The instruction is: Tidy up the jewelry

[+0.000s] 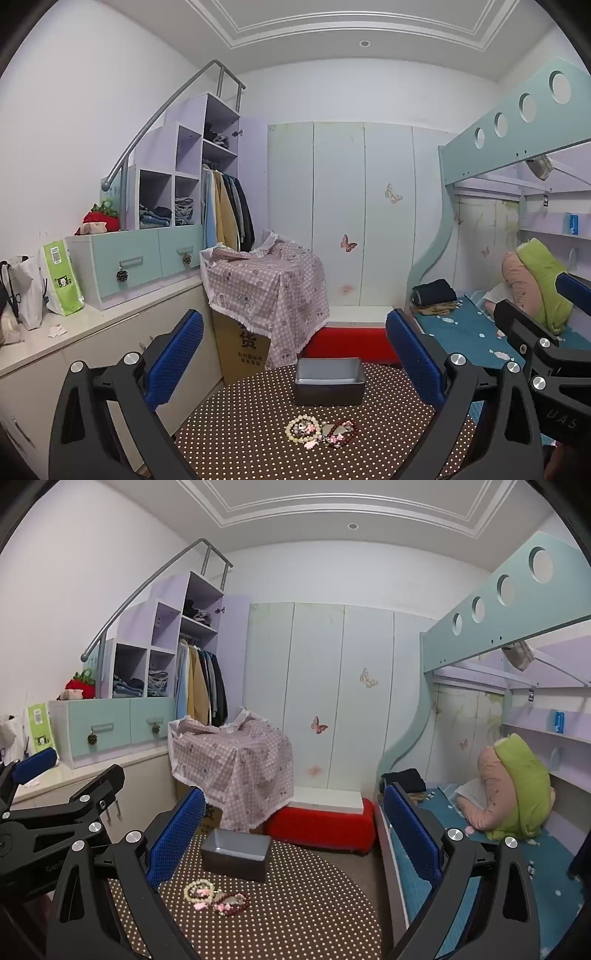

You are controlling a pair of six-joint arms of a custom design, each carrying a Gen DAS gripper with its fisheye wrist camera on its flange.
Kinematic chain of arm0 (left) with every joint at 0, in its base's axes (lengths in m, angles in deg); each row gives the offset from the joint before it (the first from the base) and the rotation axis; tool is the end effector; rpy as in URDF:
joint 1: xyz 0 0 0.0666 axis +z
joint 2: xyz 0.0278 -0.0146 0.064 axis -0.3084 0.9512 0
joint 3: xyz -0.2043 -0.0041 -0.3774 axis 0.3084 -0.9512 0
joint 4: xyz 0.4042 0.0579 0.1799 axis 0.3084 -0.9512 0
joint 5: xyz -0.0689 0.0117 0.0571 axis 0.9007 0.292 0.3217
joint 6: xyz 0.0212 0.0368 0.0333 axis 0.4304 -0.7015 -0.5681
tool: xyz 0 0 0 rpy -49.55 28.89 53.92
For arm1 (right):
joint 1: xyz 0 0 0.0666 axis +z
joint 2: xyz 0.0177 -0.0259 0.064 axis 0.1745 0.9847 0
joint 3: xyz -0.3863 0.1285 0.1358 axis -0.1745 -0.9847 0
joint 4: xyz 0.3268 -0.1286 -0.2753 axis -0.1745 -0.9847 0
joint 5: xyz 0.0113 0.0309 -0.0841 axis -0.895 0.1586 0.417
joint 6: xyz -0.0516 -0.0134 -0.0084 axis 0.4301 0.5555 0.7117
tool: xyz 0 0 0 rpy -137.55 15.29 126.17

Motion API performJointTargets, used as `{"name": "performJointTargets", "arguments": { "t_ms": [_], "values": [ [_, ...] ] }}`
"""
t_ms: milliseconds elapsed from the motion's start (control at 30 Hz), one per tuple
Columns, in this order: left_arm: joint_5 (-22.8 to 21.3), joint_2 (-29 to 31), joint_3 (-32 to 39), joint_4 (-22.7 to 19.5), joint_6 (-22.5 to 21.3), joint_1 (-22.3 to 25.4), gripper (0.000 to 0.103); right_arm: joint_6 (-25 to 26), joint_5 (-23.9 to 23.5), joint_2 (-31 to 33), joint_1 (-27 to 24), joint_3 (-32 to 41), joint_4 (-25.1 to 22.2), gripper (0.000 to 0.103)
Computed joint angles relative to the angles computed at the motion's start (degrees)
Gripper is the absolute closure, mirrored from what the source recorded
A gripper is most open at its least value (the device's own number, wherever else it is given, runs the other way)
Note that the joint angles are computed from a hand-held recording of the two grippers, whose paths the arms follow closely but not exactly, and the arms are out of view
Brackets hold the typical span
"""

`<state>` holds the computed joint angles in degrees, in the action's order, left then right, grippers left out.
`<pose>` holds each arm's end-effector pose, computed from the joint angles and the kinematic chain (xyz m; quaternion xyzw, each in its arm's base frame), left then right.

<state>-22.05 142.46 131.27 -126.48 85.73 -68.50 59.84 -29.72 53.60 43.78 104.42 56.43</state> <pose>0.3117 -0.3254 0.6070 -0.1629 0.7316 0.1587 0.6427 0.3621 0.2346 0.6140 -0.1780 0.7294 0.1284 0.6480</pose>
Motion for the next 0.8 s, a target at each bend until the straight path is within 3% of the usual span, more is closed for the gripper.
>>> {"name": "performJointTargets", "arguments": {
  "t_ms": [800],
  "values": [
    [1.00, -0.18, 0.14, -2.22, 2.02, 0.49, 0.007, -0.13, -0.85, 0.21, -0.81, -0.31, -0.49, 0.009]
  ]
}}
